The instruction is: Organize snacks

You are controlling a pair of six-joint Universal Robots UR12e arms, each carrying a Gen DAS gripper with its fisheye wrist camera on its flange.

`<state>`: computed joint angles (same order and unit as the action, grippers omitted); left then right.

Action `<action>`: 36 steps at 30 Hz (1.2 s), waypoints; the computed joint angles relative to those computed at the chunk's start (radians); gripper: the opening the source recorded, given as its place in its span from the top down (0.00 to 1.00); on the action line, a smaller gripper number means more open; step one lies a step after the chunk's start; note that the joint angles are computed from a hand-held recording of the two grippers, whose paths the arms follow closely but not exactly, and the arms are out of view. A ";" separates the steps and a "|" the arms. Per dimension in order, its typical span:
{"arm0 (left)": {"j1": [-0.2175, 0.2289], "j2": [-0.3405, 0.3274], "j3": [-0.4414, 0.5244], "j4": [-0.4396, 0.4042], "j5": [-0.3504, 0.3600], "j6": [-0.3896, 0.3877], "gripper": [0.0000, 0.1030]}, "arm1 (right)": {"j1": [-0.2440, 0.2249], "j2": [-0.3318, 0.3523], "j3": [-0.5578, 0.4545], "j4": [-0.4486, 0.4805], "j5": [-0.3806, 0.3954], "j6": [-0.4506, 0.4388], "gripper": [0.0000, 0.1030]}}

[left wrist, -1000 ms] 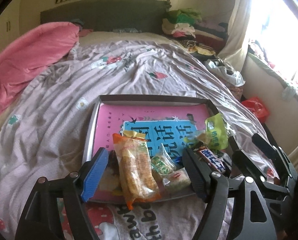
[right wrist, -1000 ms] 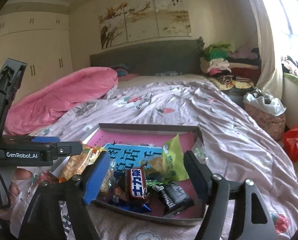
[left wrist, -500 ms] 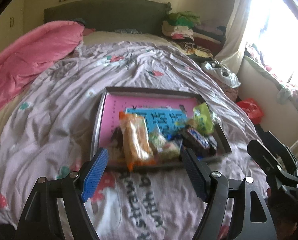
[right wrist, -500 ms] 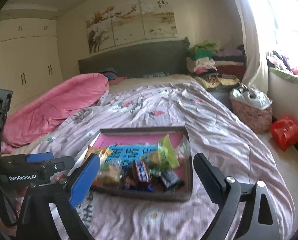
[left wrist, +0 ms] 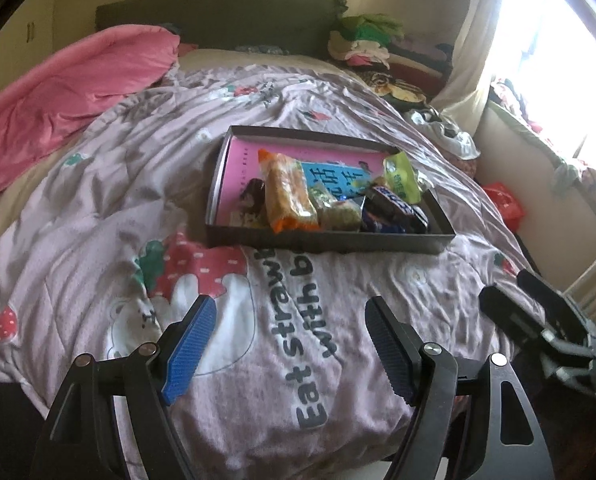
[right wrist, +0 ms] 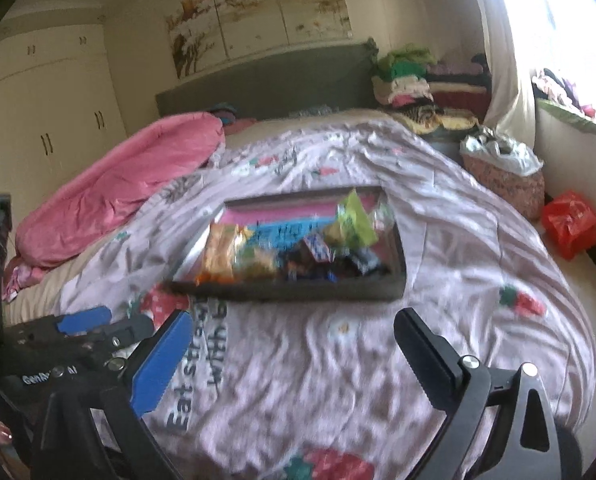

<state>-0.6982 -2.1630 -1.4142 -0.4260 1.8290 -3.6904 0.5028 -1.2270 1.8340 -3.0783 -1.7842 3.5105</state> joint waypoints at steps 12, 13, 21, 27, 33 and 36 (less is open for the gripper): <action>0.004 -0.005 -0.008 0.000 -0.023 -0.028 0.24 | -0.005 0.004 0.011 0.053 0.019 0.010 0.01; 0.004 -0.005 -0.007 -0.002 -0.025 -0.027 0.24 | -0.004 0.005 0.009 0.056 0.016 0.008 0.01; 0.004 -0.007 -0.006 -0.004 -0.024 -0.030 0.24 | -0.006 0.008 0.010 0.057 0.025 0.011 0.01; 0.004 -0.007 -0.004 -0.016 -0.031 -0.029 0.24 | -0.008 0.007 0.011 0.060 0.027 0.015 0.01; 0.005 -0.008 -0.001 -0.021 -0.036 -0.027 0.24 | -0.010 0.006 0.012 0.064 0.030 0.015 0.01; 0.005 -0.007 -0.001 -0.024 -0.036 -0.027 0.24 | -0.011 0.007 0.011 0.066 0.033 0.016 0.01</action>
